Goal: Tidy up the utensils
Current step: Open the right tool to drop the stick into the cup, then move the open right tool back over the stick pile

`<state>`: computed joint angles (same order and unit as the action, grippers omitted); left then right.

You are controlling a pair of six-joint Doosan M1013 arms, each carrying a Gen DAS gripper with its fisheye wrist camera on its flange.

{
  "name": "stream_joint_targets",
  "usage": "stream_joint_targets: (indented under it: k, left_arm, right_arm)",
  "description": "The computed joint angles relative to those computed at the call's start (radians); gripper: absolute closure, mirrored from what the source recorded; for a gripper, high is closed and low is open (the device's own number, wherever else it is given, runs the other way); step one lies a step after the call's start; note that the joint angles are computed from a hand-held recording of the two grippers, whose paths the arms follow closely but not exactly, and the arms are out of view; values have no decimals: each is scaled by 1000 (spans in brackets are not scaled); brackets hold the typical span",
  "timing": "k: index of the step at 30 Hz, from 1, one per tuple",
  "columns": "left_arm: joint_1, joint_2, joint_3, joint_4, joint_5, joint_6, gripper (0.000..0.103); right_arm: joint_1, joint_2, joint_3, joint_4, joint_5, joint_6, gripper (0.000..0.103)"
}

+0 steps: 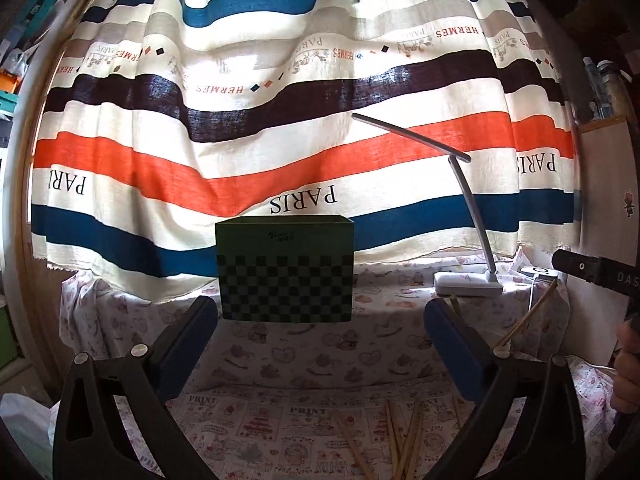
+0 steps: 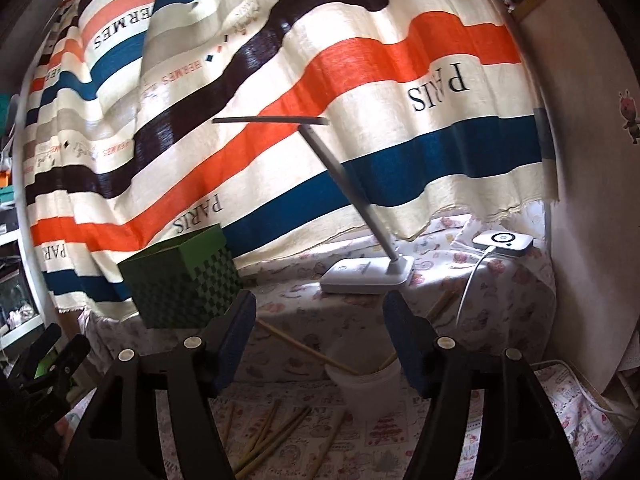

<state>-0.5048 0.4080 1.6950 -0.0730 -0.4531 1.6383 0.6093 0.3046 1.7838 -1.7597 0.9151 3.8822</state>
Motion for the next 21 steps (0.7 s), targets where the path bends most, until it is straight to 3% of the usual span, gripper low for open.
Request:
stream_joint_targets:
  k: [4, 6, 9, 12, 15, 21]
  left_arm:
    - [-6, 6, 26, -140, -66, 105, 1]
    - [-2, 10, 37, -145, -88, 99, 1]
    - [6, 20, 23, -126, -19, 75, 1]
    - [8, 25, 0, -186, 72, 97, 1]
    - [15, 25, 1, -115, 83, 17, 1]
    - [-7, 44, -14, -432, 72, 328, 1]
  right_arm:
    - [26, 17, 3, -14, -17, -11, 34]
    - [27, 20, 13, -29, -40, 11, 33]
    - [25, 36, 17, -17, -34, 8, 33]
    - [6, 49, 0, 63, -76, -38, 33]
    - [-13, 52, -7, 108, -136, -52, 33]
    - [-18, 64, -23, 186, -137, -105, 29]
